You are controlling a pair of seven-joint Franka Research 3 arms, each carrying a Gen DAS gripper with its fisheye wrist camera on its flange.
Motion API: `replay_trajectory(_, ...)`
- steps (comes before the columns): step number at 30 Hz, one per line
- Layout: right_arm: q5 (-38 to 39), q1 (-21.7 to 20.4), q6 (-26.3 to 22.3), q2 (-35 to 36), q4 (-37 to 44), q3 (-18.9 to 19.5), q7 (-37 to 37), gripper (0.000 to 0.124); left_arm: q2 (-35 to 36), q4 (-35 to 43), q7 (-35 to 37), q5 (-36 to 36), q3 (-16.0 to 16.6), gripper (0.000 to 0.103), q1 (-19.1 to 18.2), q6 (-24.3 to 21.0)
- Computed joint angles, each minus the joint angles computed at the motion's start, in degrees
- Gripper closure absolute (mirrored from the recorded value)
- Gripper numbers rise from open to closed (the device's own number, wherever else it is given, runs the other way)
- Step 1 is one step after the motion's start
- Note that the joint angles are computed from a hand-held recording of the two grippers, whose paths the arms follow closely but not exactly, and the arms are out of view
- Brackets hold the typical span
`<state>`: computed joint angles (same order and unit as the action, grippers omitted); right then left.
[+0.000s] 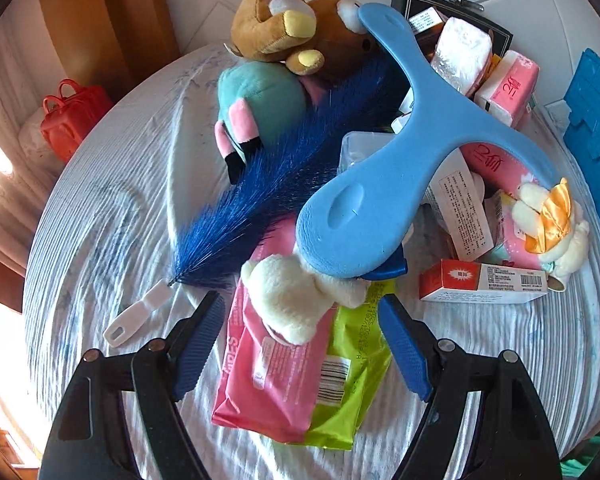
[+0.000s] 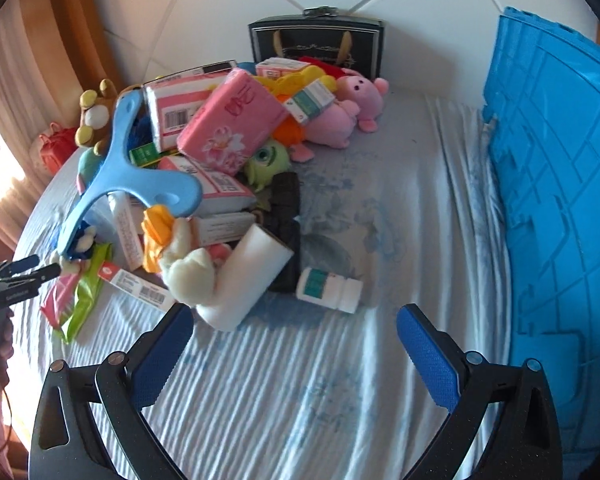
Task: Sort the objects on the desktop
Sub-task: 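Grasp the cream plush duck with the right gripper while the left grasps a plush with blue bow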
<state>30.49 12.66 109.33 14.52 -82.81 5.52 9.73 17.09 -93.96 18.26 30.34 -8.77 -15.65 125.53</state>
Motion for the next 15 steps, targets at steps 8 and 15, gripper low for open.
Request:
replay_trajectory(8, -2.80, 3.52, 1.14, -5.32, -9.73, 1.19, -4.73, 0.026, 3.67, 2.17, 4.36, -2.35, 0.42, 0.036, 1.23, 2.80)
replay_trajectory(15, -7.01, 6.48, 4.77, -6.06, -14.22, 1.55, -3.93, 0.049, 3.98, 1.94, 5.45, -2.49, 0.81, 0.047, 0.70, 4.38)
